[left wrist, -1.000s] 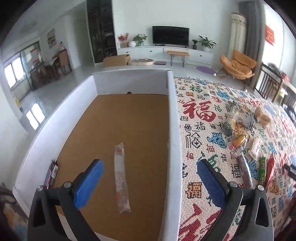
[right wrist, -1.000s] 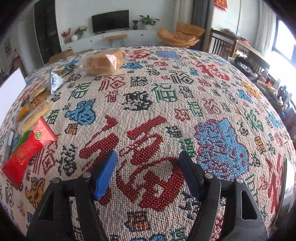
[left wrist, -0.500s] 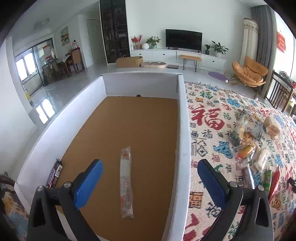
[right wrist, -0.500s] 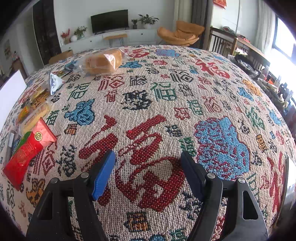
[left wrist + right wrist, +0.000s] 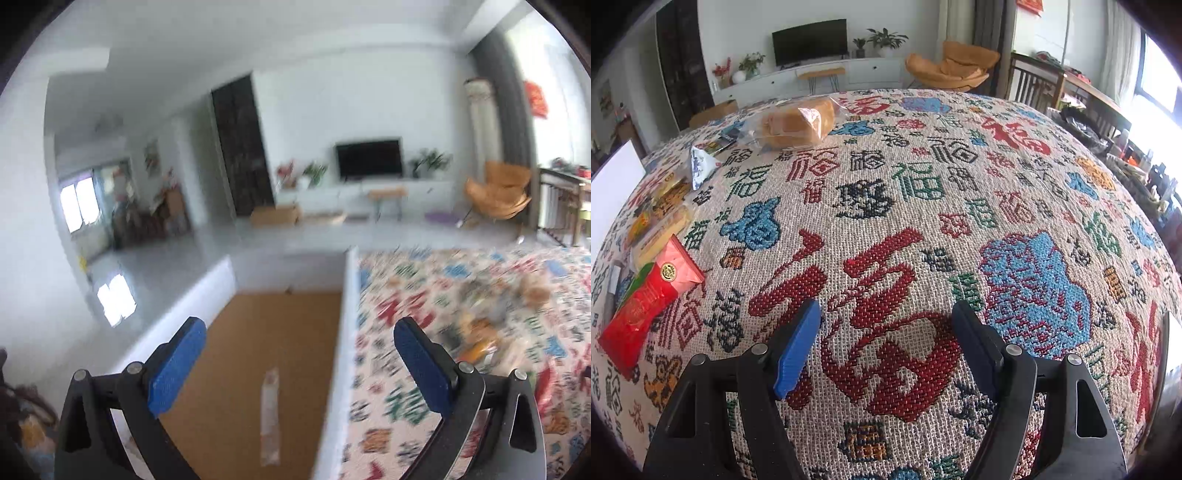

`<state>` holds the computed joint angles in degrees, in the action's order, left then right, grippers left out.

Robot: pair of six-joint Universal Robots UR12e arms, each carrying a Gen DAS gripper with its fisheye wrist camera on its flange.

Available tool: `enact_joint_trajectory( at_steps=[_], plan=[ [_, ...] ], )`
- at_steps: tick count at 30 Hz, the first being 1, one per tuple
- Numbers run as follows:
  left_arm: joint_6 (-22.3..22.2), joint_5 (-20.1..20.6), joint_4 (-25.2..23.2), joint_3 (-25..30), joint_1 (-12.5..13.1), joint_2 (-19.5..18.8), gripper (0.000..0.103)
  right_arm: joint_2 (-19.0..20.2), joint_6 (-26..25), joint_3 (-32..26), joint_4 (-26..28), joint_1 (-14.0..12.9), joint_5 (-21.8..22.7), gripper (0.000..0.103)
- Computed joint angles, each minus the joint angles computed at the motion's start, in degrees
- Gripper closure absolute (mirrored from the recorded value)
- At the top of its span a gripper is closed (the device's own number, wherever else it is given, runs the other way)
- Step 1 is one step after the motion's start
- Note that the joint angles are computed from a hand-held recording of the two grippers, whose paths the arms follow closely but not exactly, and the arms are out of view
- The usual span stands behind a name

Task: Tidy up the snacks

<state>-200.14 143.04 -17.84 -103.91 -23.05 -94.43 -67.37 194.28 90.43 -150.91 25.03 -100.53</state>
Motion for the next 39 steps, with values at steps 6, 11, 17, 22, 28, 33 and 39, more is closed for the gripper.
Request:
enact_joint_trajectory(
  at_steps=[6,11,17,22,28,33,39],
  plan=[
    [4.9,-8.94,0.29,1.04,-3.77,-0.53,0.0,-0.01,0.04,-0.01,0.03,0.01,0.01,0.026],
    [1.17,-21.82,-8.58,1.34,-4.65,-1.59,0.0,0.0,0.06,-0.01,0.01,0.01,0.03,0.026],
    [-1.33,-32.6,-19.02,2.86,-3.53,-4.49,0.0,-0.02,0.08,-0.01,0.03,0.01,0.03,0.026],
    [-2.88,-34.49,-22.2,3.5,-1.92,-6.1,0.0,-0.02,0.09,-0.01,0.02,0.0,0.04,0.026],
    [-4.44,-36.97,-23.17,3.9,0.69,-7.03,0.0,-0.02,0.11,-0.01,0.02,0.0,0.06,0.026],
    [-4.79,-37.67,-22.45,4.45,1.92,-7.9,0.0,-0.03,0.11,-0.01,0.02,0.0,0.07,0.026],
    [-4.01,-37.81,-17.43,3.38,2.45,-8.52,0.0,-0.01,0.14,-0.01,0.01,0.01,0.07,0.026]
  ],
)
